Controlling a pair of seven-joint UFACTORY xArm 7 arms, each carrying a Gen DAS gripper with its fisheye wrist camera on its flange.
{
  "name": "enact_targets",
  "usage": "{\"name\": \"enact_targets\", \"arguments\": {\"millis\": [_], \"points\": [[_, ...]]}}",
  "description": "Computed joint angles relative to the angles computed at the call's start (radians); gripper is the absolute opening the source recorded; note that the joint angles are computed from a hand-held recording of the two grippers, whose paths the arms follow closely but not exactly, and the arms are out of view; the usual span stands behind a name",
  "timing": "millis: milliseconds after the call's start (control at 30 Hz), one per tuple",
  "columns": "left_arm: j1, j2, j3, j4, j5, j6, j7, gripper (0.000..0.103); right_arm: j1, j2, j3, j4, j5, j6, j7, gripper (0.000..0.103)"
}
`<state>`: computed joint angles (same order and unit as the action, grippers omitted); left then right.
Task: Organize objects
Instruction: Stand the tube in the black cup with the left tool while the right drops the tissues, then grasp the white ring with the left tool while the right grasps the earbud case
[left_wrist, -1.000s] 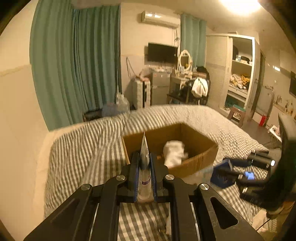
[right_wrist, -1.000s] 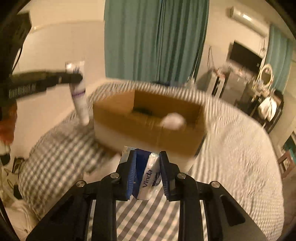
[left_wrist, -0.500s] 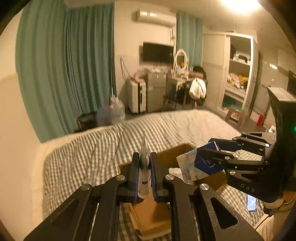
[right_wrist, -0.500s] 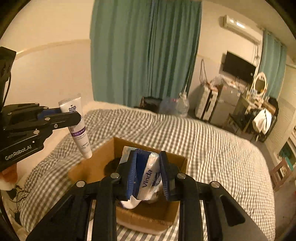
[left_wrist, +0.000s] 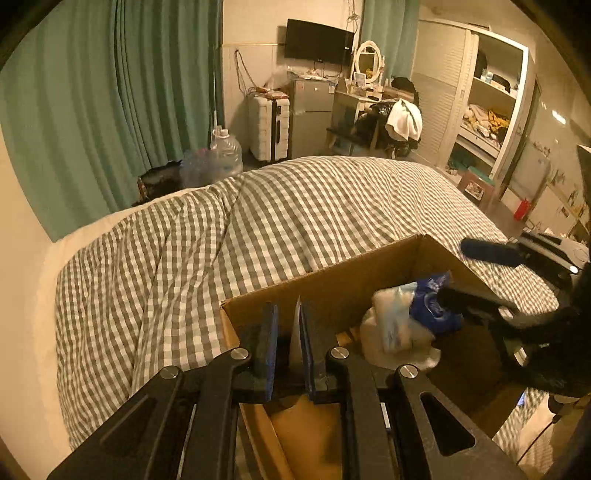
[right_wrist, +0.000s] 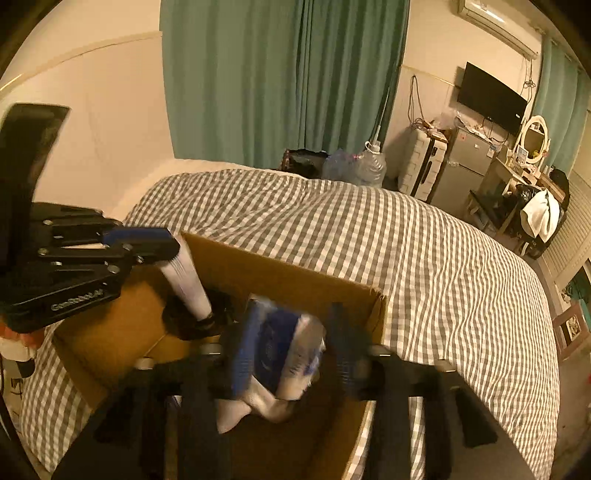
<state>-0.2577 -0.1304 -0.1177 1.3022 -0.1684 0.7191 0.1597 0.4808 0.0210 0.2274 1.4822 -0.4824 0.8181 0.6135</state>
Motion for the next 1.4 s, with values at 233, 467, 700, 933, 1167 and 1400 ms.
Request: {"name": "enact_targets", "arguments": {"millis": [233, 467, 700, 933, 1167, 1400], "points": [[-0.002, -0.117, -0.010, -0.081, 0.049, -0.048, -0.077, 0.083, -0.026, -0.094, 0.016, -0.048, 0.009, -0.044, 0.025, 0.071], [0.020, -0.320, -0.039, -0.221, 0.119, -0.037, -0.164, 0.090, -0.064, -0.282, 0.089, -0.148, -0.020, -0.023, 0.091, 0.082], [0.046, -0.569, -0.082, -0.426, 0.191, 0.019, -0.265, 0.091, -0.100, -0.457, 0.193, -0.267, 0.021, 0.021, 0.097, 0.082], [0.023, -0.785, -0.093, -0.629, 0.189, 0.099, -0.342, 0.091, -0.100, -0.562, 0.269, -0.387, 0.098, 0.050, 0.107, 0.082], [-0.022, -0.961, -0.105, -0.762, 0.168, 0.207, -0.372, 0.091, -0.095, -0.586, 0.326, -0.471, 0.139, 0.052, 0.156, 0.082], [-0.042, -1.094, -0.146, -0.812, 0.165, 0.314, -0.432, 0.091, -0.045, -0.563, 0.345, -0.511, 0.171, 0.063, 0.189, 0.082]]}}
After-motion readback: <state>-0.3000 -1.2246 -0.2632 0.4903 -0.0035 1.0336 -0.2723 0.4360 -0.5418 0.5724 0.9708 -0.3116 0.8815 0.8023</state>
